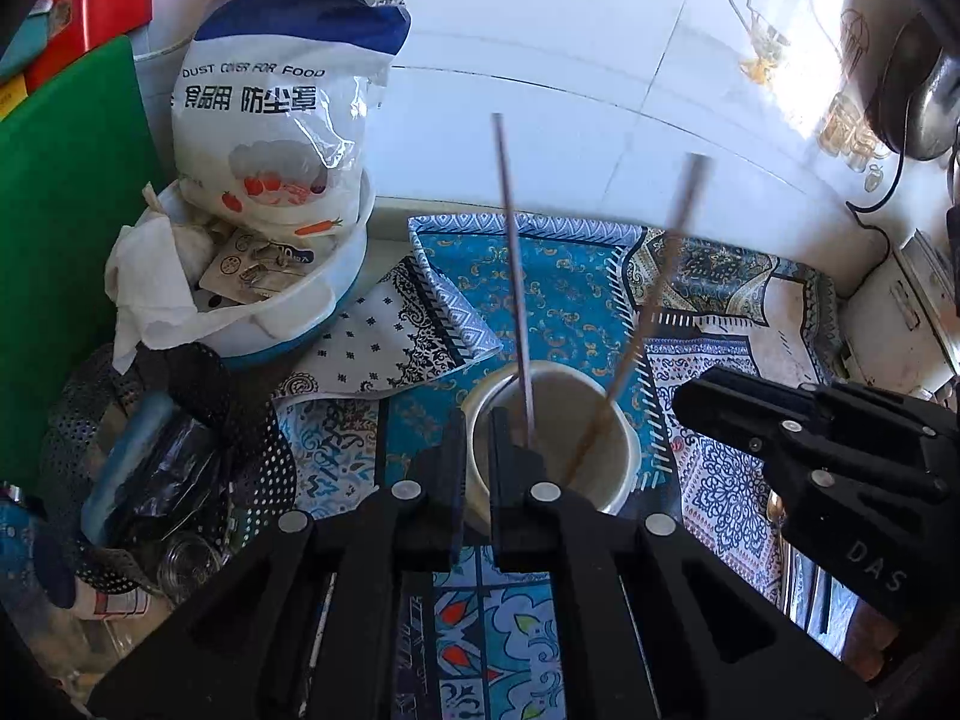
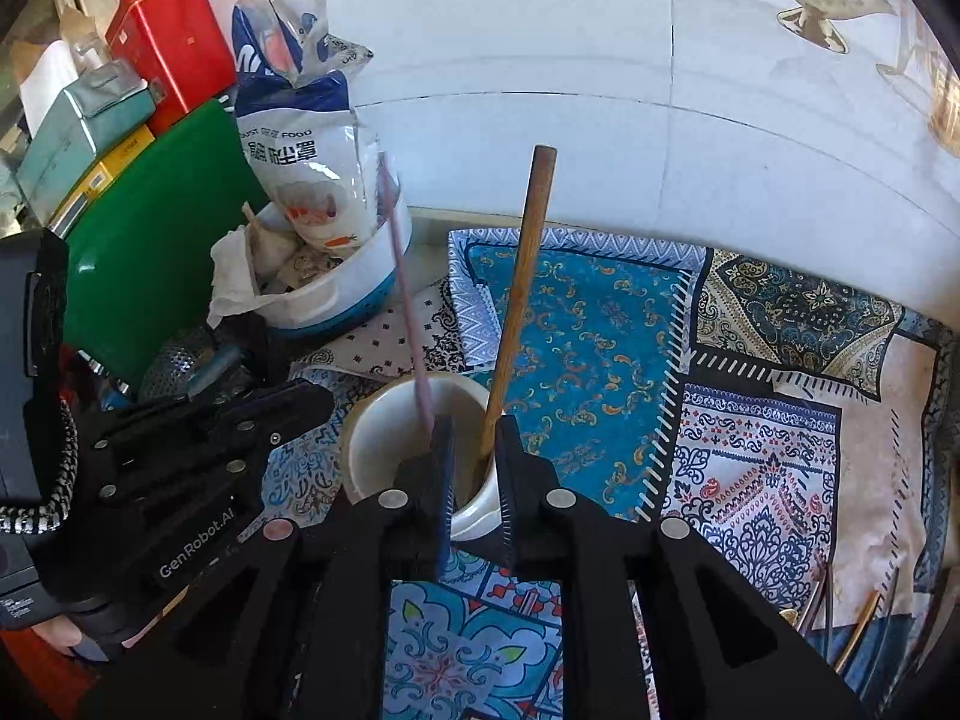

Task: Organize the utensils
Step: 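Lower both chopsticks into the white cup and open both tools, then move both open tools back over the remaining utensils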

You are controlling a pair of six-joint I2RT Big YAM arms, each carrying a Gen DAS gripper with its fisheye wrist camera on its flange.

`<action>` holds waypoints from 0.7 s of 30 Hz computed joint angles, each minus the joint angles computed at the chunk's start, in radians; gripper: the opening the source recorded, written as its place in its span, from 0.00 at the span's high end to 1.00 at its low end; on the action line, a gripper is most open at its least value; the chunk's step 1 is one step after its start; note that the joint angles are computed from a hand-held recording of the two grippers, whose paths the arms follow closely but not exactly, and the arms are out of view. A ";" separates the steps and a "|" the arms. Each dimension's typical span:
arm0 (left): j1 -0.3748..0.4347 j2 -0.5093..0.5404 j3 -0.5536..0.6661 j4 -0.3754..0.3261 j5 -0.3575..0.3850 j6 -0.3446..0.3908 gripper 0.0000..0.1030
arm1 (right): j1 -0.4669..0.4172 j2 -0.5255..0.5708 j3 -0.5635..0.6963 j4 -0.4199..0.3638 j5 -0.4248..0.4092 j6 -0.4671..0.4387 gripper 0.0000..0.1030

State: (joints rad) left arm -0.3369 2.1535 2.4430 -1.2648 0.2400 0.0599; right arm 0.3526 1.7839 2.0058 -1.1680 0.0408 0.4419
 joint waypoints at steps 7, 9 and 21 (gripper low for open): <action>-0.011 -0.099 -0.103 0.026 -0.044 0.011 0.86 | 0.007 -0.079 -0.062 0.018 0.022 -0.040 0.72; -0.019 -0.125 -0.129 0.039 -0.054 0.003 0.77 | 0.007 -0.112 -0.092 0.029 0.039 -0.053 0.68; -0.122 -0.235 -0.254 0.118 -0.095 -0.064 0.51 | -0.046 -0.316 -0.301 0.048 0.104 -0.088 0.63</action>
